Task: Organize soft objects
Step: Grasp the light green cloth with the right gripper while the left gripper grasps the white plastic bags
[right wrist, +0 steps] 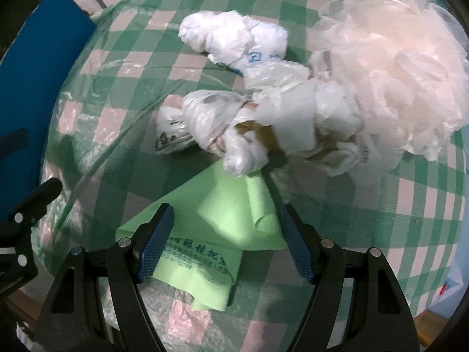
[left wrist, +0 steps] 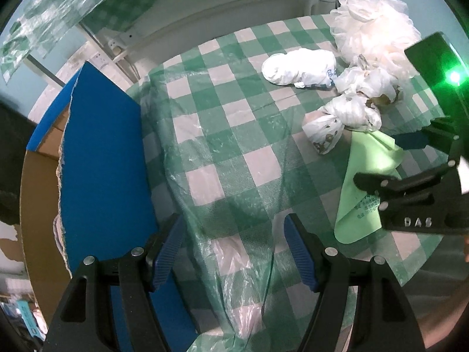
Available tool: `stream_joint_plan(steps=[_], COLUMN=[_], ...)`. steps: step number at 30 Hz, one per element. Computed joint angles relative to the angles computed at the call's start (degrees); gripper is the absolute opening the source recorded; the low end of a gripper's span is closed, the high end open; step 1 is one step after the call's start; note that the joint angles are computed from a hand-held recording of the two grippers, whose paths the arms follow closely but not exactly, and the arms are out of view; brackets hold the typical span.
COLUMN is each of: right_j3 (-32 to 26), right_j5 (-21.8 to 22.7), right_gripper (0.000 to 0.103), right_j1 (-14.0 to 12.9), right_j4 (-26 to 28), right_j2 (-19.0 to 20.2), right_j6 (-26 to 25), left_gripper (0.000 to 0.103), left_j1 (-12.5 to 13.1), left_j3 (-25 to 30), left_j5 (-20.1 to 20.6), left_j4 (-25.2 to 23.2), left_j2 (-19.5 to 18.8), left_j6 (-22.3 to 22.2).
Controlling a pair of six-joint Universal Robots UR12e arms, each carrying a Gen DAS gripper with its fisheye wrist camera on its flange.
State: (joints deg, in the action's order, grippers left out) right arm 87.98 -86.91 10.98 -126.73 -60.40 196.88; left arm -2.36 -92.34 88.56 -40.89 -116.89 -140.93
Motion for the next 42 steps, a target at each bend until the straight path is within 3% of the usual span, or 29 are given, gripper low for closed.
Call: stream_joint_plan(steps=[9, 11, 14, 15, 16, 20, 30, 42], right_j3=[-0.2, -0.2, -0.6, -0.6, -0.9, -1.9, 0.9, 5.9], right_j5=[-2.1, -2.1, -1.4, -1.2, -0.9, -1.9, -2.1, -1.7], right_gripper=[0.071, 0.059, 0.029, 0.015, 0.012, 0.008, 0.008, 0.008], right_j1=[1.4, 2.0, 2.6, 2.8, 3.0, 3.7, 1.8, -1.4], right_j4=[-0.8, -1.3, -1.3, -1.2, -0.8, 1.2, -0.3, -4.3], right_j2=[0.4, 0.6, 0.7, 0.7, 0.7, 1.0, -1.3, -4.1], right_j6=[-1.2, -1.7, -2.7, -3.1, -3.6, -4.6, 0.1, 3.9], left_gripper=[0.071, 0.071, 0.071, 0.071, 0.071, 0.071, 0.075, 0.081], left_j1=[-0.1, 0.0, -0.1, -0.1, -0.2, -0.4, -1.6, -4.4], left_j3=[0.8, 1.0, 1.3, 1.3, 1.5, 2.0, 3.5, 3.6], left_j5=[0.0, -0.1, -0.3, -0.4, -0.4, -1.0, -2.6, -5.7], left_j4=[-1.3, -1.5, -1.9, -2.0, -2.0, -2.6, -2.9, -0.9], left_j2=[-0.4, -0.5, -0.6, -0.6, -0.7, -0.9, -2.0, -2.4], left_j6=[-0.6, -0.7, -0.9, -1.0, -1.0, -1.3, -1.0, 6.0])
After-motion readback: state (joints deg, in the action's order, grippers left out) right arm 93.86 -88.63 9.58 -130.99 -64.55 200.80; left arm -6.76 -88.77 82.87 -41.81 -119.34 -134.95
